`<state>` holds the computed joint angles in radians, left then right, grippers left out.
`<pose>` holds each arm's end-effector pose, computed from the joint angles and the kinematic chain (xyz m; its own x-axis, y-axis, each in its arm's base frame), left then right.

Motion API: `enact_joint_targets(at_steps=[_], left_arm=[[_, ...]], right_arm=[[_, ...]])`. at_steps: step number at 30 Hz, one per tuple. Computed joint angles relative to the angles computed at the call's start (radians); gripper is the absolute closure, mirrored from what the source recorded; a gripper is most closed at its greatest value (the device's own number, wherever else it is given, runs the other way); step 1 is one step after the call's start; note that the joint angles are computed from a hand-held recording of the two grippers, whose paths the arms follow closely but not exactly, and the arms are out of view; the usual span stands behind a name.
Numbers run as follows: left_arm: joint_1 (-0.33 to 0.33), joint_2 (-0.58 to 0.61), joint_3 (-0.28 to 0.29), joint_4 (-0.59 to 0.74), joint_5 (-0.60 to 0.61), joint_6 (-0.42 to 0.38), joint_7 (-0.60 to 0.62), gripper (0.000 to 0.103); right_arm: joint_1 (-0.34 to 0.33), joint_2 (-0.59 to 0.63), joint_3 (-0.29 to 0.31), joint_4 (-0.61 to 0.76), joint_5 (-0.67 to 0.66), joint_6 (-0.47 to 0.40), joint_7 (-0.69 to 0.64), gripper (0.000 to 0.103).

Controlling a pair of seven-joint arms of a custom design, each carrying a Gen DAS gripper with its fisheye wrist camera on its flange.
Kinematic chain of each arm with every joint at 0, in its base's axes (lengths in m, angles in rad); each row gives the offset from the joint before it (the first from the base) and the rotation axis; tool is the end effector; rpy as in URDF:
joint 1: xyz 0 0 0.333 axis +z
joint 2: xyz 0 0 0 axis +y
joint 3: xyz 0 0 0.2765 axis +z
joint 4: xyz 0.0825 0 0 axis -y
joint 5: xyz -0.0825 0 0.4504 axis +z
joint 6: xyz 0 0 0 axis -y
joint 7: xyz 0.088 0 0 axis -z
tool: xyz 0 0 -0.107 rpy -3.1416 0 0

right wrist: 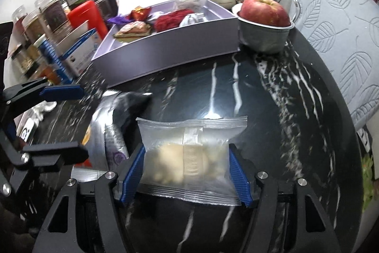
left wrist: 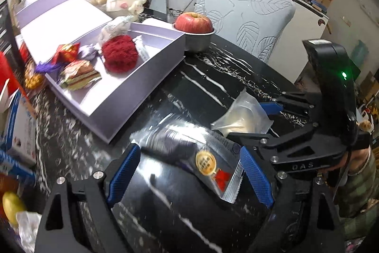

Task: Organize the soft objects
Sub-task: 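Lift and adjust the silver snack bag and clear pastry bag in both grippers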

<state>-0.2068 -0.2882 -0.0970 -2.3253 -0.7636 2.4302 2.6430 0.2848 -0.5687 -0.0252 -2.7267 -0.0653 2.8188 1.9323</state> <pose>0.5362 -0.1708 0.4276 -0.7924 -0.6014 0.1025 -0.5220 0.5814 -0.6242 0.4593 0.1264 0.3990 0.0117 -0.9839 -0.1786 -0.8033 0.0971 -0.5875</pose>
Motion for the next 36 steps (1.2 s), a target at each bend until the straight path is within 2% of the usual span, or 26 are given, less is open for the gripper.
enact_joint_targets(at_steps=[9, 13, 20, 26, 28, 32, 33, 34, 36], left_arm=[[0.027, -0.013, 0.027, -0.009, -0.038, -0.062, -0.035, 0.016], [0.027, -0.014, 0.022, -0.016, -0.052, -0.048, -0.027, 0.016], [0.006, 0.001, -0.003, -0.029, -0.030, 0.016, -0.033, 0.016], [-0.009, 0.034, -0.029, -0.025, 0.016, 0.072, -0.062, 0.016], [-0.015, 0.039, -0.026, -0.023, 0.013, 0.073, -0.054, 0.016], [-0.010, 0.056, -0.031, -0.010, 0.039, 0.072, -0.101, 0.017], [-0.010, 0.060, -0.029, -0.007, 0.036, 0.069, -0.107, 0.021], [-0.008, 0.064, -0.026, -0.005, 0.030, 0.064, -0.114, 0.032], [-0.004, 0.065, -0.029, -0.007, 0.040, 0.067, -0.129, 0.044]], right_arm=[[0.040, -0.054, 0.030, -0.054, 0.012, 0.034, 0.061, 0.036], [-0.041, -0.124, 0.130, -0.092, -0.067, -0.003, 0.197, 0.036], [-0.104, -0.266, 0.179, -0.161, -0.188, -0.103, 0.370, 0.035], [-0.102, -0.293, 0.153, -0.181, -0.237, -0.143, 0.420, 0.035], [-0.090, -0.300, 0.129, -0.192, -0.232, -0.135, 0.418, 0.035], [-0.086, -0.308, 0.118, -0.205, -0.225, -0.134, 0.426, 0.035], [-0.085, -0.310, 0.118, -0.208, -0.223, -0.136, 0.430, 0.035], [-0.085, -0.317, 0.116, -0.214, -0.220, -0.134, 0.434, 0.035], [-0.085, -0.322, 0.124, -0.216, -0.221, -0.139, 0.445, 0.035]])
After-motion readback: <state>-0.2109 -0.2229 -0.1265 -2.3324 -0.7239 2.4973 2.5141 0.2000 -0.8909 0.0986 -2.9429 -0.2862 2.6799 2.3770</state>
